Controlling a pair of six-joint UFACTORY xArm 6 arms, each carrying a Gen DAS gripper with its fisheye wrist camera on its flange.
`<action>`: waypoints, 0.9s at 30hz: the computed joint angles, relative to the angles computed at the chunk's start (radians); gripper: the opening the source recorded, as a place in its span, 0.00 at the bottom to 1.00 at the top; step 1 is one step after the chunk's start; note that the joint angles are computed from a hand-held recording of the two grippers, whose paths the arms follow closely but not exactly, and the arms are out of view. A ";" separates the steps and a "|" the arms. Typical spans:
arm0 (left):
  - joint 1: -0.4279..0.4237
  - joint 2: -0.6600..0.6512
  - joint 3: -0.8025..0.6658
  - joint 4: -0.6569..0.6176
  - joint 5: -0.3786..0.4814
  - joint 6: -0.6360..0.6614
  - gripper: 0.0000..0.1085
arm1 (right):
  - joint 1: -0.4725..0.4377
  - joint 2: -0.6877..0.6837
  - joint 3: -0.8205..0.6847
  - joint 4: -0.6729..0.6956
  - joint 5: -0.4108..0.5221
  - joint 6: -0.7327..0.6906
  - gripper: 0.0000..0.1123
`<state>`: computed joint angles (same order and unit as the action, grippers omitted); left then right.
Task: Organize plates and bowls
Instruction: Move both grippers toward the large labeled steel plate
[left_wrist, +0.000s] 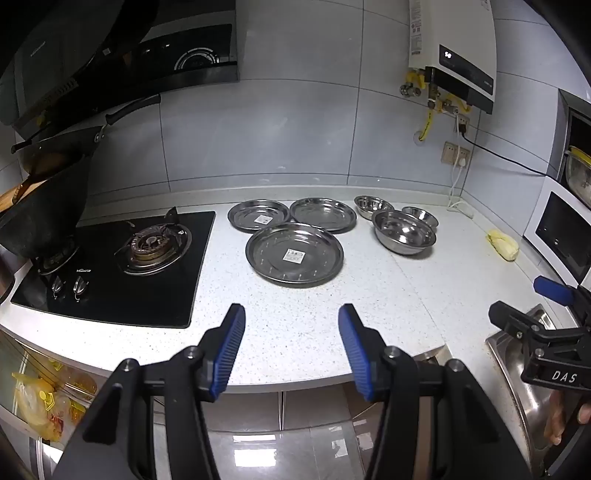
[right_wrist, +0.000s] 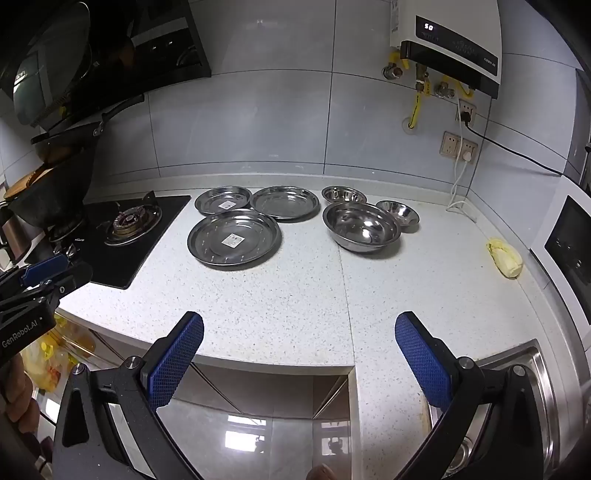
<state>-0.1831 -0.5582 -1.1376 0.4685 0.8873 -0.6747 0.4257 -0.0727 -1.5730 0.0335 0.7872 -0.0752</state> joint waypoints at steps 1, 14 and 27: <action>-0.001 0.001 -0.002 0.002 0.004 0.002 0.47 | 0.000 0.001 -0.003 -0.003 0.005 0.001 0.91; 0.039 0.025 0.008 -0.048 -0.016 0.029 0.47 | 0.019 0.043 -0.017 -0.013 -0.002 0.009 0.91; 0.191 0.286 -0.109 -0.129 -0.129 0.114 0.47 | 0.052 0.453 -0.455 -0.004 0.078 -0.017 0.91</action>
